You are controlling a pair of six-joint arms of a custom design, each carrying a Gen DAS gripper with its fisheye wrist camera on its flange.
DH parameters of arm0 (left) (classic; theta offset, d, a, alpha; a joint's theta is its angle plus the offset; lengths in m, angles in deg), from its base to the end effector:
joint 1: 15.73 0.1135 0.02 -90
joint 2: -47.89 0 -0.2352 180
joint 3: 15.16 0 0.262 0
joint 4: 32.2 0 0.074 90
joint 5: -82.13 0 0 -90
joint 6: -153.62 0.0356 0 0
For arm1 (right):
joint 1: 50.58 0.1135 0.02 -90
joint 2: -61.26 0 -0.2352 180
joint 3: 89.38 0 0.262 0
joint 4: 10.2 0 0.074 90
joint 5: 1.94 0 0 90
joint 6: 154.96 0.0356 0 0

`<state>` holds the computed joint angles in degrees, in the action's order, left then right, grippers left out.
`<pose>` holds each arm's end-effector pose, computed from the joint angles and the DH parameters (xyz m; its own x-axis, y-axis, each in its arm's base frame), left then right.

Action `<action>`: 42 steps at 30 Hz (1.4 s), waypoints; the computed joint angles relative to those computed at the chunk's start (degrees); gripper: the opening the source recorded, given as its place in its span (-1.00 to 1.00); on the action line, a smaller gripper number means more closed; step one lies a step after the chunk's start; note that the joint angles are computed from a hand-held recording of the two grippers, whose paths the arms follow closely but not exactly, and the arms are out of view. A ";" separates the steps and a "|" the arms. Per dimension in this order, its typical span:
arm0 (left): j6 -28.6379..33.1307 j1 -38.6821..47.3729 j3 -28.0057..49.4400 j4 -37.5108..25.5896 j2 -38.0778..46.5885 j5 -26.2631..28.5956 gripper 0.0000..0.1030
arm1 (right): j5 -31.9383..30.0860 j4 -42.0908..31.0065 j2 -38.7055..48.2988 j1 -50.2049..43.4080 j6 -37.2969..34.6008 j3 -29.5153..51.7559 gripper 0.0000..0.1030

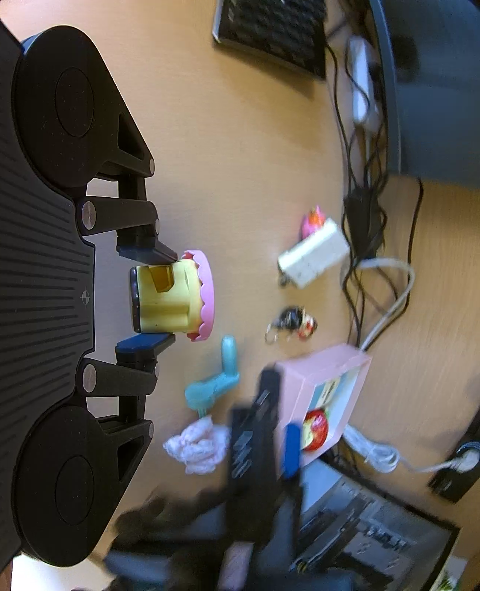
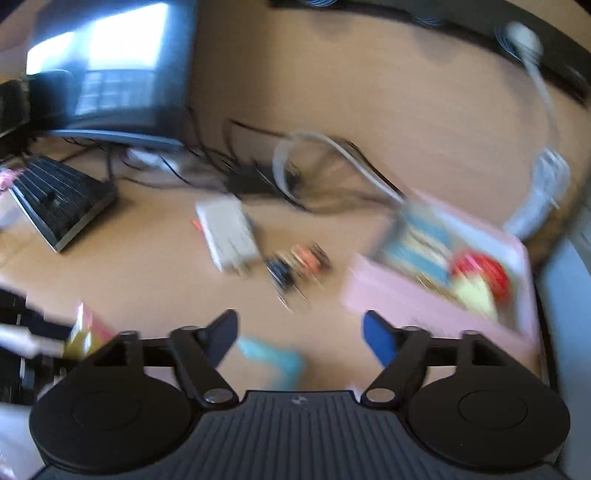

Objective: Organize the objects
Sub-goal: 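Open the right gripper to release the white tissue beside the teal toy, then carry the cupcake figure over the pink box with the left gripper while the right regrasps the tissue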

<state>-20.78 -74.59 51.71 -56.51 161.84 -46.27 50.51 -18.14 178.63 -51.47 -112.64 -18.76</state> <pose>0.1877 -0.2679 0.0400 -0.6134 -0.4930 -0.6170 -0.4323 0.8634 -0.2602 0.3670 0.0160 0.0481 -0.2980 -0.5817 -0.7569 -0.8322 0.5468 -0.0925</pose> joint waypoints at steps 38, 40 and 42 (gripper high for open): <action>15.46 4.43 -7.73 20.74 -0.48 7.75 -0.15 | 8.07 5.16 -3.26 -10.87 -2.00 -4.40 0.65; 16.07 4.61 -5.69 20.50 0.68 7.85 -0.15 | 5.54 -1.47 -2.90 -15.73 -0.67 0.22 0.71; 16.65 5.16 -3.90 20.69 1.97 8.16 -0.16 | 4.66 -4.72 -1.94 -19.73 -0.35 2.92 0.85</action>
<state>-4.13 -69.42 47.81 -35.82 163.81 -38.11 55.17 -22.86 176.69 -71.20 -112.99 -15.84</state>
